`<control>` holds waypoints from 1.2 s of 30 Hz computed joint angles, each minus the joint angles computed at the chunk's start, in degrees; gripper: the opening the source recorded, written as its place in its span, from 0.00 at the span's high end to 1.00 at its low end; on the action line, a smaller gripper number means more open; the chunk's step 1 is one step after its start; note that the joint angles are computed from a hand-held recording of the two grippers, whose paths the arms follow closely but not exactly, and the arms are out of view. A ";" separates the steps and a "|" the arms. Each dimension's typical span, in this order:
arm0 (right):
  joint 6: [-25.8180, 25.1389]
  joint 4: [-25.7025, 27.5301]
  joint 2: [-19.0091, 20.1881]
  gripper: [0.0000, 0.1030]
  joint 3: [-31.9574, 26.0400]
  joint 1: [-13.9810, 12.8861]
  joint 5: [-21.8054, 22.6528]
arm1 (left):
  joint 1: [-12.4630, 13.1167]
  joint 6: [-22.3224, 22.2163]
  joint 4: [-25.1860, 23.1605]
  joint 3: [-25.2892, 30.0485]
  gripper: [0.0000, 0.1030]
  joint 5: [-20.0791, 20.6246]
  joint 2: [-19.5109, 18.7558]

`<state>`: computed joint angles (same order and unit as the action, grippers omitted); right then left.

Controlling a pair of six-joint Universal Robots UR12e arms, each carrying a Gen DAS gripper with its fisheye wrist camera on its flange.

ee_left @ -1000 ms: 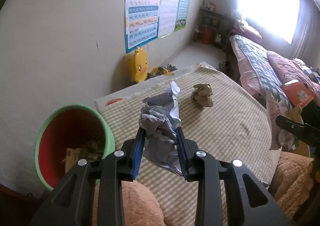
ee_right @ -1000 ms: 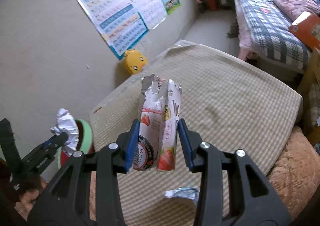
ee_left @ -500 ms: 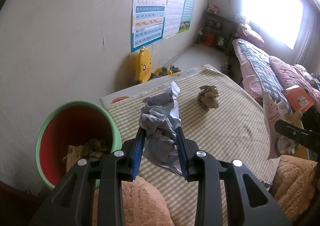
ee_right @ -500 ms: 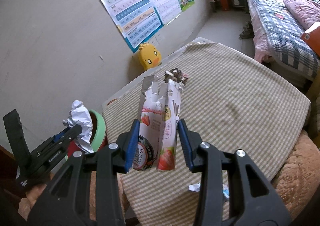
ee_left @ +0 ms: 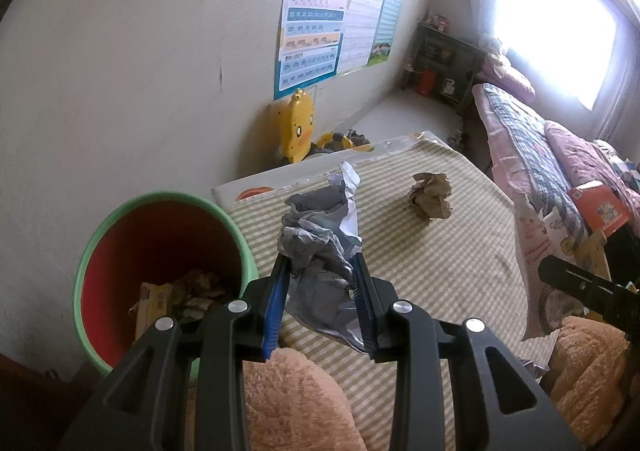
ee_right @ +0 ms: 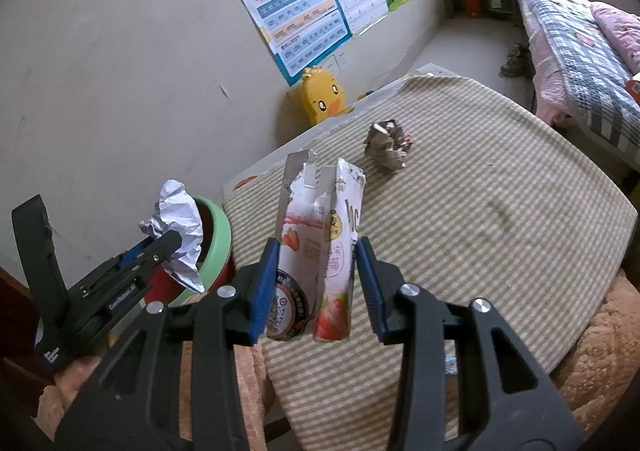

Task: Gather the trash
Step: 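Carry the foil and pink cartons over the green bucket with both tools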

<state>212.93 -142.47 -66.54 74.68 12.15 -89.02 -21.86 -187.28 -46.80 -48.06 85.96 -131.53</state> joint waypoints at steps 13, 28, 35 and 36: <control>-2.46 3.01 2.69 0.62 -3.98 1.25 2.51 | 1.43 -2.26 -0.59 -1.53 0.71 0.47 0.62; -6.25 6.09 6.56 0.62 -9.82 2.77 6.10 | 3.37 -6.09 -0.61 -3.66 0.71 1.94 1.70; -7.30 7.27 7.76 0.62 -11.78 3.29 7.48 | 4.70 -9.33 -0.98 -4.78 0.71 0.17 2.25; -7.40 7.48 7.88 0.62 -11.99 3.34 7.61 | 4.84 -9.58 -0.99 -5.04 0.71 0.28 2.40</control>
<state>205.53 -134.99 -58.65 62.70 15.48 -81.40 -17.02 -196.86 -47.78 -53.10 86.25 -129.14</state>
